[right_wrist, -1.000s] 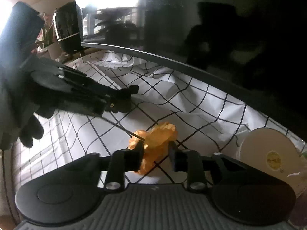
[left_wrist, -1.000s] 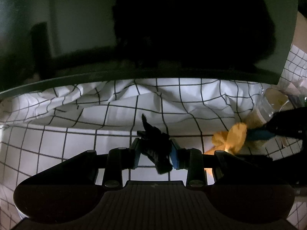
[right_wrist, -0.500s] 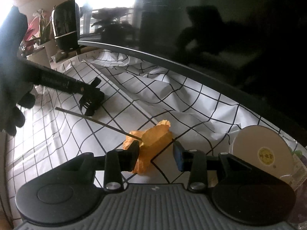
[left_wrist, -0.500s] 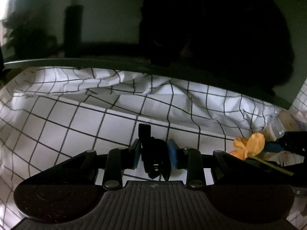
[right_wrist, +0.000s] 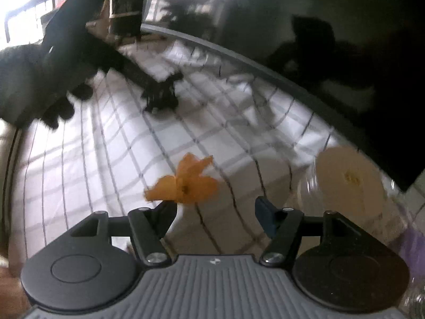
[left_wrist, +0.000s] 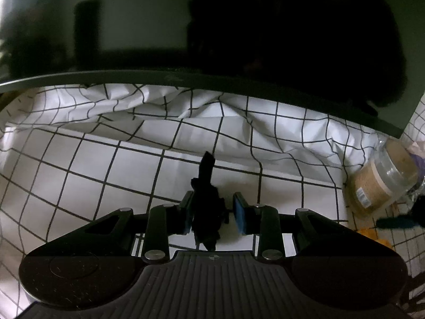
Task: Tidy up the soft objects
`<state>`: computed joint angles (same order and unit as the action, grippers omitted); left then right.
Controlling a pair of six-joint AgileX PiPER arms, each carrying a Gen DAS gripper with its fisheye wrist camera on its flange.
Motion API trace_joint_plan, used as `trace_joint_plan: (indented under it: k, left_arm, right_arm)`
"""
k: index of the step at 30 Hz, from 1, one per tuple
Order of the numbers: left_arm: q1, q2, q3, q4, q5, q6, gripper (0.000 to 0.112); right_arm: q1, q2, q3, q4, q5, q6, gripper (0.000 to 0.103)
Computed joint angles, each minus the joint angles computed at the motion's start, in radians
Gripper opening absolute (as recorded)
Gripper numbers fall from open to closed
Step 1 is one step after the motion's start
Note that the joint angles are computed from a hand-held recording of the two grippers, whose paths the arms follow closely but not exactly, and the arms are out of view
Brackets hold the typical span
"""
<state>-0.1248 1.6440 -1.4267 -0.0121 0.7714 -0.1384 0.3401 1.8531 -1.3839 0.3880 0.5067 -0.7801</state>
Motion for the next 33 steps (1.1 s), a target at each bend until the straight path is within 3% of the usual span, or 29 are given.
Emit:
trace_joint_plan:
  k: [3, 7, 8, 11, 15, 17, 19, 21, 25, 33]
  left_arm:
    - [-0.01, -0.001, 0.004, 0.015, -0.007, -0.013, 0.034]
    - [-0.019, -0.005, 0.014, 0.0, -0.025, 0.001, 0.029]
    - [-0.02, -0.006, 0.019, -0.014, -0.031, 0.014, 0.029]
    - [-0.041, -0.008, 0.024, -0.002, -0.041, 0.008, 0.029]
    - [-0.059, -0.016, 0.028, -0.034, -0.025, 0.035, 0.029]
    - [-0.069, -0.029, 0.049, -0.03, -0.033, 0.04, 0.029]
    - [-0.071, -0.044, 0.077, -0.03, -0.056, 0.031, 0.028]
    - [-0.066, -0.057, 0.096, -0.045, -0.073, 0.022, 0.027]
    - [-0.064, -0.069, 0.083, -0.039, -0.071, 0.004, 0.027]
    - [-0.067, -0.079, -0.096, 0.053, -0.061, -0.097, 0.027]
  right_arm:
    - [-0.047, -0.003, -0.023, 0.029, 0.121, -0.046, 0.065]
    - [-0.137, -0.038, -0.037, 0.206, 0.301, -0.174, 0.065]
    - [-0.139, -0.049, -0.029, 0.226, 0.303, -0.182, 0.065]
    - [-0.097, -0.054, -0.019, 0.217, 0.239, -0.084, 0.065]
    - [-0.042, 0.039, -0.101, 0.099, 0.216, 0.146, 0.064]
    - [-0.044, 0.058, -0.111, 0.094, 0.22, 0.161, 0.053]
    - [-0.053, 0.066, -0.122, 0.087, 0.246, 0.165, 0.024]
    - [-0.06, 0.063, -0.126, 0.092, 0.256, 0.161, 0.007]
    - [-0.06, 0.018, -0.133, 0.15, 0.197, 0.102, 0.006]
    - [-0.009, -0.026, -0.214, 0.011, -0.02, 0.155, 0.006]
